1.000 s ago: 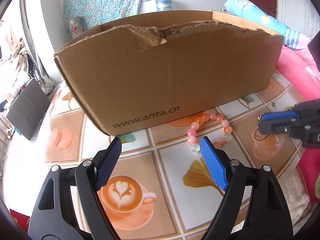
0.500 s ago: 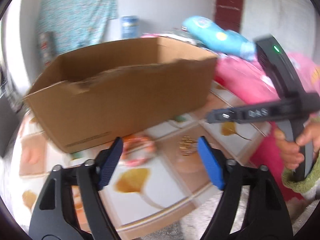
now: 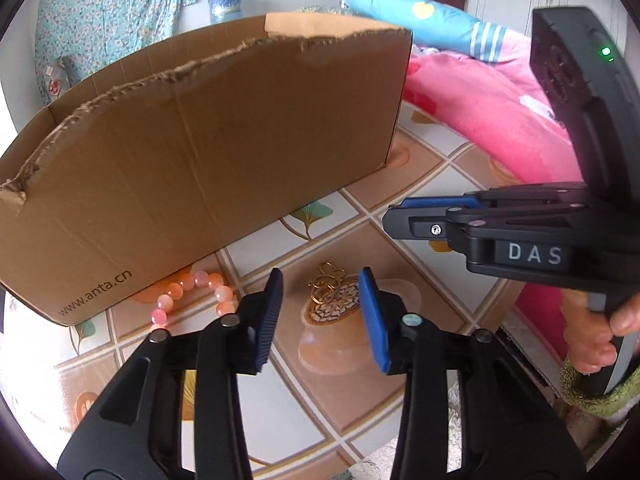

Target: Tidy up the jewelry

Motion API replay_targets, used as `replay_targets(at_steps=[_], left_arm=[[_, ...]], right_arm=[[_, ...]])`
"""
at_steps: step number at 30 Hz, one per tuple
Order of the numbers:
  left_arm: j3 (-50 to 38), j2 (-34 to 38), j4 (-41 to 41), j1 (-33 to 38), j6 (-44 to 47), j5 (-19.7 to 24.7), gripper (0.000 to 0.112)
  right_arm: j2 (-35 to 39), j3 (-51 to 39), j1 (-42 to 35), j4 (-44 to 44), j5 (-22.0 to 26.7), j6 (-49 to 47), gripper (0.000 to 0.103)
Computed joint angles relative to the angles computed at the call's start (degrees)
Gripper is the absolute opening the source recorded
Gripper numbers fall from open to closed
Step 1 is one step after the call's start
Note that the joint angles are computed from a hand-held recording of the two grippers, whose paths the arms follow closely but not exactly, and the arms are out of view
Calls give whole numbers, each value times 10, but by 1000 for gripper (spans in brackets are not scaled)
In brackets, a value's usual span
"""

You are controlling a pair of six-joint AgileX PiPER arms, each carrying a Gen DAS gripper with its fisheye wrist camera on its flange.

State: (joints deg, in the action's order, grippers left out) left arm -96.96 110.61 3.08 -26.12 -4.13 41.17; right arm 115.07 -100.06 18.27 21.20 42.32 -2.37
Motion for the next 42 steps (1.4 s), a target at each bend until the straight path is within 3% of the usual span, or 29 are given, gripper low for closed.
replay_targets(at_steps=[4, 12, 25, 34, 38, 42], left_arm=[[-28, 20, 41, -15, -21, 11, 29], [-59, 39, 45, -25, -16, 25, 17], [-50, 33, 40, -24, -5, 14, 16], [-23, 8, 34, -15, 3, -9, 16], [-19, 5, 31, -10, 1, -10, 16], [-21, 6, 30, -7, -2, -7, 16]], right_arm=[[-6, 17, -2, 21, -17, -16, 17], [-4, 22, -9, 54, -26, -40, 17], [-4, 28, -12, 66, -34, -47, 17], [-8, 13, -9, 8, -26, -26, 18], [-5, -3, 4, -52, -11, -10, 30], [3, -22, 20, -94, -2, -16, 31]])
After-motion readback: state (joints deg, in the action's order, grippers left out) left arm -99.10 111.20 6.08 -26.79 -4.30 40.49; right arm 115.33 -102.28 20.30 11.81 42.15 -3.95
